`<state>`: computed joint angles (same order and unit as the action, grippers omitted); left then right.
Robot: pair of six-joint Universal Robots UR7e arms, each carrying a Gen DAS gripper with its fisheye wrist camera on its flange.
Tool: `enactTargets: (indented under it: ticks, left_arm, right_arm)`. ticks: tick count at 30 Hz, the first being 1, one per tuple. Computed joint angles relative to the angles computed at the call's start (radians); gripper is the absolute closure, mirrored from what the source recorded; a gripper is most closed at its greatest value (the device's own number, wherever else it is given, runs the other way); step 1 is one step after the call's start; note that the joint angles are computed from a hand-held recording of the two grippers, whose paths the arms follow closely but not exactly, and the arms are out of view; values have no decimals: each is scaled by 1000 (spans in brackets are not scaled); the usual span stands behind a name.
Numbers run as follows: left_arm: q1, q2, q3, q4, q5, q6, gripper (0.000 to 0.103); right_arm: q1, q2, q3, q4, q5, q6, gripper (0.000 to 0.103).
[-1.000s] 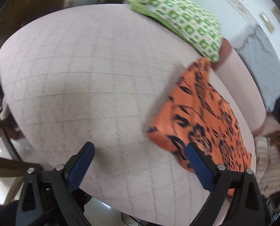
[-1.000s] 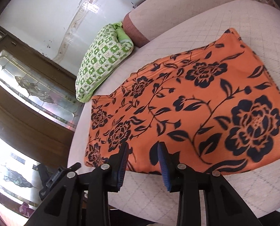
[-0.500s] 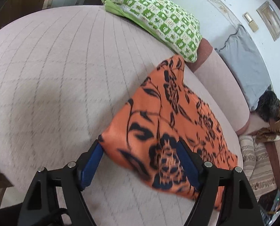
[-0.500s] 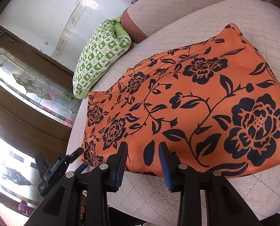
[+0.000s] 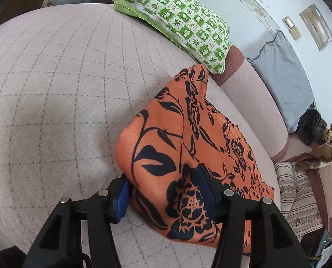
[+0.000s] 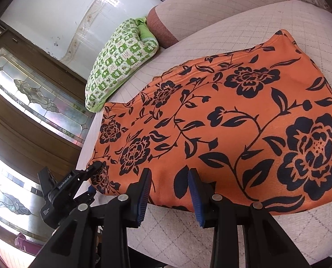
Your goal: Fold small clothes
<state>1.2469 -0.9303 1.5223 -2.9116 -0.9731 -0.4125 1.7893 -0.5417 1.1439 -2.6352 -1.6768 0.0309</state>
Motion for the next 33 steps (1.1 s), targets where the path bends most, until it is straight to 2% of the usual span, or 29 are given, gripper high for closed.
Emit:
enactTargets:
  ticks: [1,2,4,8,9,11,12,15,19,22,25,29,31,32,33]
  left_arm:
    - [-1,3,-4,-3,7,2,61]
    - [0,7,-9,-3,4,0,67]
    - [2,13,-16,-1,-1,-10,75]
    - [-21,29,-18,-40,53,41,78]
    - [-27,31,-18,-53,59,62,79]
    - [-35,29,-18,-63,55,88,79]
    - [-40,25,-17,-62,55,97,80]
    - [-61,16,-17,-48,64,119,80]
    - [-108,29,-38,-45,92,207,81]
    - [-147,52,-85,0,87,250,81]
    - [-183,83,-127,26,64,283,81]
    - [-230,152,-181,82,4,330,81]
    - [-246,204,-227,166,-30,342,80]
    - [-250,231,-255,231,-60,333,78]
    - [-245,242,-271,280,-111,318,70]
  right_arm:
    - [1,4,-4,-1,2,-3,66]
    - [4,11,-13,-2,7,-10,66]
    - [12,26,-32,-3,12,-30,66]
    - [33,67,-80,5,10,-62,66]
    - [31,84,-107,61,19,-49,66]
    - [29,127,-171,192,-24,-9,70]
    - [28,130,-177,204,-29,-16,70]
    - [18,101,-161,224,23,-9,70]
    - [-23,25,-63,126,90,68,70]
    - [-36,-30,11,-1,58,85,70]
    - [-60,-78,70,-92,62,127,70]
    - [-112,-145,142,-198,123,217,68]
    - [-132,-172,160,-216,157,242,68]
    - [-143,-183,168,-222,175,254,68]
    - [-156,-194,176,-227,200,275,67]
